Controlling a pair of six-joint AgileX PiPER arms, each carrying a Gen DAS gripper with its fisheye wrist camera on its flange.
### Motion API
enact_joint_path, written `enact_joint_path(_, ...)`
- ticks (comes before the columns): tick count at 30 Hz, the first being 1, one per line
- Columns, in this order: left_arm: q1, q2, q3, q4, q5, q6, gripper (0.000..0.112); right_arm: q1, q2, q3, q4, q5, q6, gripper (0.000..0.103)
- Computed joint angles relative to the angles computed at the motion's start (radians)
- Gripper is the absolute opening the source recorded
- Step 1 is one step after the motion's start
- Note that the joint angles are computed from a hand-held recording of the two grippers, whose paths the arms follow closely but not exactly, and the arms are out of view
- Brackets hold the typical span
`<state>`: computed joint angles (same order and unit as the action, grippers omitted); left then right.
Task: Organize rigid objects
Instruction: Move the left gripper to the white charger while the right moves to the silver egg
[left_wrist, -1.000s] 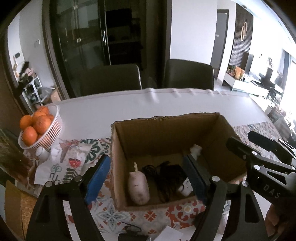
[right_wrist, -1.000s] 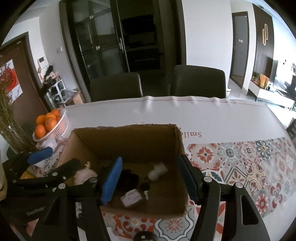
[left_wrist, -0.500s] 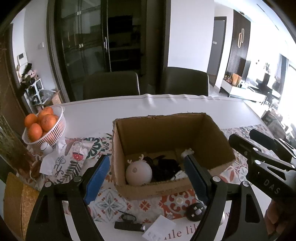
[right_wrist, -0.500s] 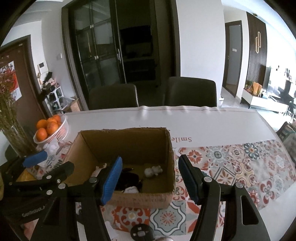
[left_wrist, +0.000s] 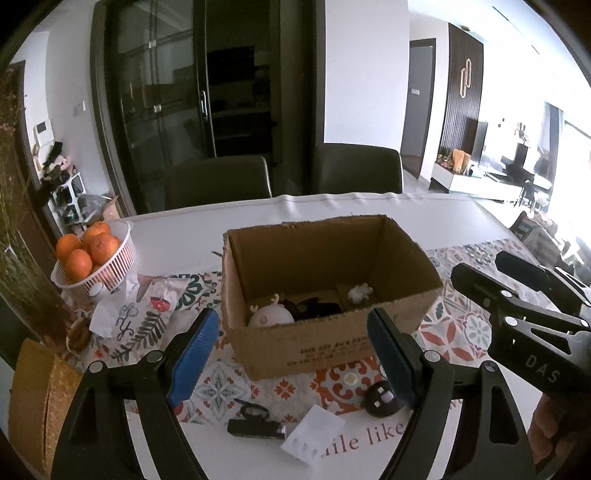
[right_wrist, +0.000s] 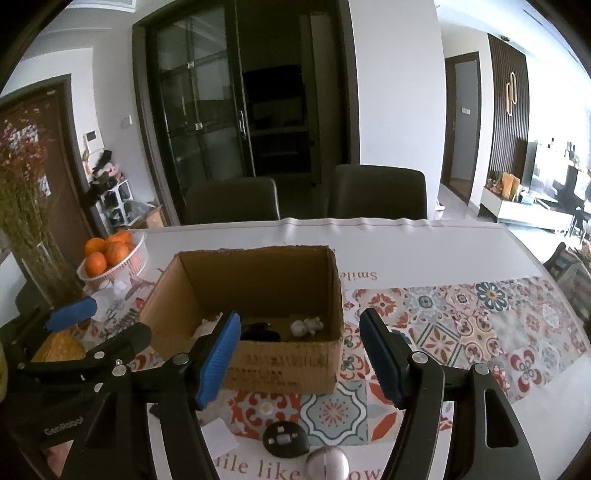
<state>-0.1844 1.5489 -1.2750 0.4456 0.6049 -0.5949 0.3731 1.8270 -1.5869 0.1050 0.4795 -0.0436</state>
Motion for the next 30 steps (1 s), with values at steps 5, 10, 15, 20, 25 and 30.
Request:
enact_joint_path(5,-0.040,-0.049,0.087,0.104,-0.019,-0.111,0.082,0.006,-0.057,0.103,-0.031,-0.057,0.022,0.068)
enact_joint_path(10,-0.081,-0.106,0.190,0.212,-0.037,-0.252,0.082,0.011,-0.112,0.212,-0.041,-0.115,0.018,0.070)
enact_joint_path(15,-0.127,-0.139,0.256,0.275,-0.027,-0.354,0.082,0.003,-0.146,0.291,0.006,-0.153,-0.037,0.072)
enact_joint_path(20,-0.163,-0.157,0.323,0.325,-0.027,-0.463,0.085,-0.004,-0.175,0.374,0.042,-0.197,-0.083,0.075)
enact_joint_path(25,-0.183,-0.152,0.374,0.330,-0.041,-0.534,0.091,-0.015,-0.191,0.437,0.121,-0.228,-0.177,0.077)
enact_joint_path(30,-0.197,-0.134,0.401,0.341,-0.040,-0.591,0.094,-0.015,-0.192,0.484,0.108,-0.260,-0.167,0.082)
